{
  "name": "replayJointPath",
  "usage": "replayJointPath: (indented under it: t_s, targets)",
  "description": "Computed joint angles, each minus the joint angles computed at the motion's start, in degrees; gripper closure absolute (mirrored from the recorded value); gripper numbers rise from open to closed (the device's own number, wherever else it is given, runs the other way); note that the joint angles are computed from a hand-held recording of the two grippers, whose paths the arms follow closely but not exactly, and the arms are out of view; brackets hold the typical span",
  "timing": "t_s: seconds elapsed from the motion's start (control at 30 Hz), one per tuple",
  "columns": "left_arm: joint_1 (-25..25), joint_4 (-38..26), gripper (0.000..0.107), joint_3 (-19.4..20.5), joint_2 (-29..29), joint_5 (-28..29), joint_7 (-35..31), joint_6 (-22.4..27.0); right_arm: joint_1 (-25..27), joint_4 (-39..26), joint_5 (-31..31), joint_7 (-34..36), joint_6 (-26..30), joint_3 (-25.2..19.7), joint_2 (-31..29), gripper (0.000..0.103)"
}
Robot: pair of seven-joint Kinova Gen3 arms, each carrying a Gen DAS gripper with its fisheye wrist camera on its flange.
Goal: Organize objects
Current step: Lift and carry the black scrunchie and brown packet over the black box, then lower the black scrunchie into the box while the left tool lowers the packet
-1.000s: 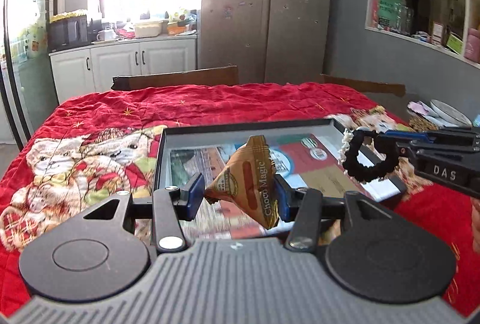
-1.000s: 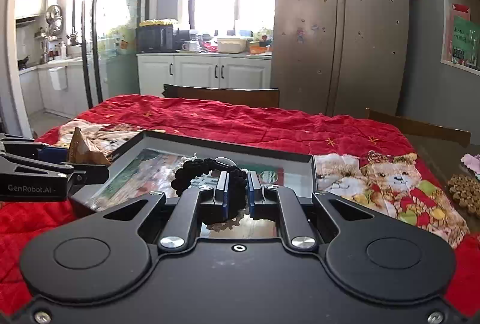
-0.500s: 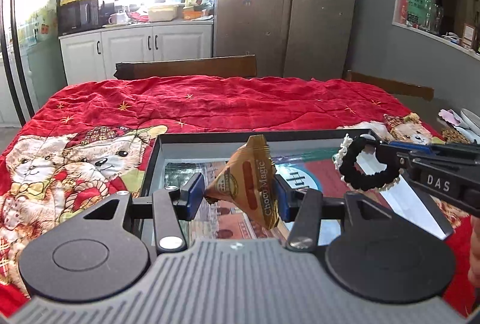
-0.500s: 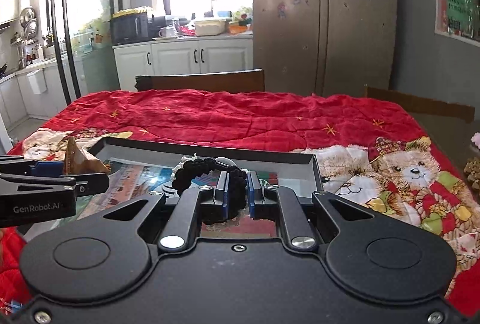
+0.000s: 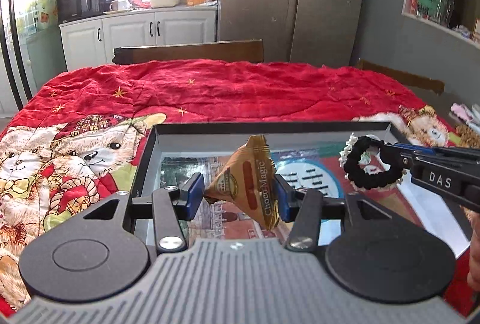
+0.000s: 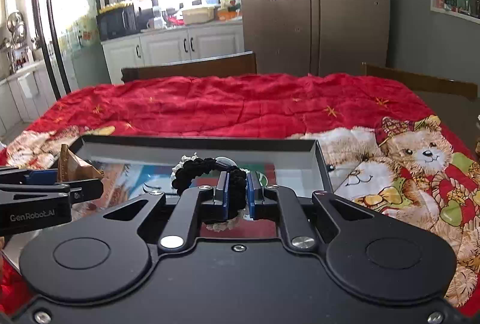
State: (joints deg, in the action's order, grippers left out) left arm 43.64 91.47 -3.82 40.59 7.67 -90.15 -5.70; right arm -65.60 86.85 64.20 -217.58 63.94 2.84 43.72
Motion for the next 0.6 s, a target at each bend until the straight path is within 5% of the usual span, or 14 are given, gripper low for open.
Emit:
replayJointPath:
  t_s: [0.6]
  targets:
    - [1.4,-5.46,0.052,-2.25,2.68,-5.02,4.12,8.43,1.82,-3.17,-6.26,8.14,-2.62,0.94,1.26,0.091]
